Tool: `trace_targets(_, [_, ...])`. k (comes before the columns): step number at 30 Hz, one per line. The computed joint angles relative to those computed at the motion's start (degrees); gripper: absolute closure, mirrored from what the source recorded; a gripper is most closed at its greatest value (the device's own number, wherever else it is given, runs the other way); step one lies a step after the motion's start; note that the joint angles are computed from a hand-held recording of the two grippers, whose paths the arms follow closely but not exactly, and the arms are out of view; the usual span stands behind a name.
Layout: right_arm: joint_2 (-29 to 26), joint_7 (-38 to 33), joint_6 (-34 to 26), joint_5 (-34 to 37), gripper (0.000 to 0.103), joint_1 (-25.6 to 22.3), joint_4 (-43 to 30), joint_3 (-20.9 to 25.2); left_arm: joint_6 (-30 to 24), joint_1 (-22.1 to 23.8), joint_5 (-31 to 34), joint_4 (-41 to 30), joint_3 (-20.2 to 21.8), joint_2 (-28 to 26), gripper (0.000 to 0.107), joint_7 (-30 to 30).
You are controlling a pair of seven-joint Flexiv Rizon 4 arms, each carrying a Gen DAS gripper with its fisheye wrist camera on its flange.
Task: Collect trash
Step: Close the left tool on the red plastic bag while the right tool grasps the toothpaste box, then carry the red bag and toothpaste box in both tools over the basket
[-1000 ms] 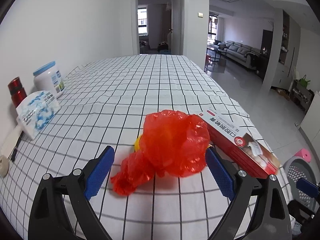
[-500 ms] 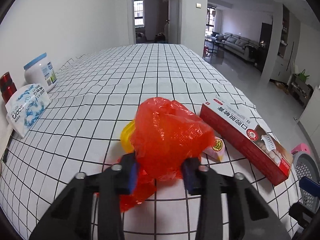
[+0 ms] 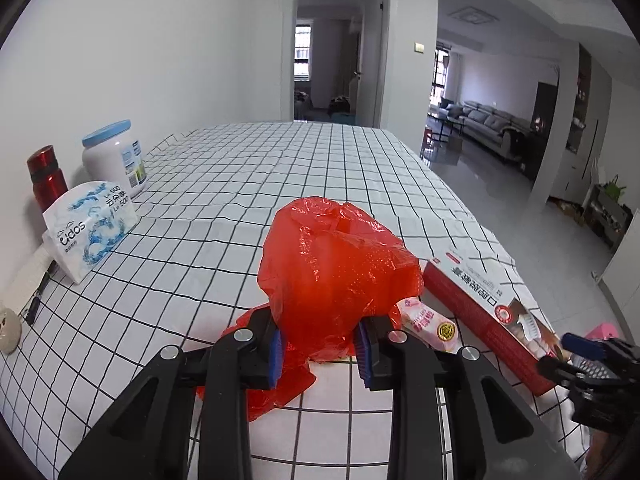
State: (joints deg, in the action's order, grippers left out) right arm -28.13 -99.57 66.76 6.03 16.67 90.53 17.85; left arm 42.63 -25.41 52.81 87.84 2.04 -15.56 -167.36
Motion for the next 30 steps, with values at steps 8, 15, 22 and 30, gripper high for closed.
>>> trace_targets(8, [-4.5,1.4,-6.5,-6.6,0.038,3.4,-7.0,-3.1,0.2,0.4,0.1,0.7,-0.1,0.8,0.078,-1.0])
trace_targets(15, [-8.8,1.2,-13.8,-9.7,0.038,5.4,-13.2,-4.6,0.3,0.6,-0.6,0.6,-0.5,0.6,0.078,-0.8])
trace_targets(22, [-8.8,1.6,-11.8,-9.4,0.050,5.9,-12.1,-4.7,1.1,0.7,-1.2,0.7,-0.4,0.3,0.078,-0.2])
trace_targets(30, [-4.4,6.2,-2.7,-8.3,0.052,5.3,-3.6,-4.9,2.5,0.4,-2.3,0.0,-0.2,-1.1,0.078,2.4])
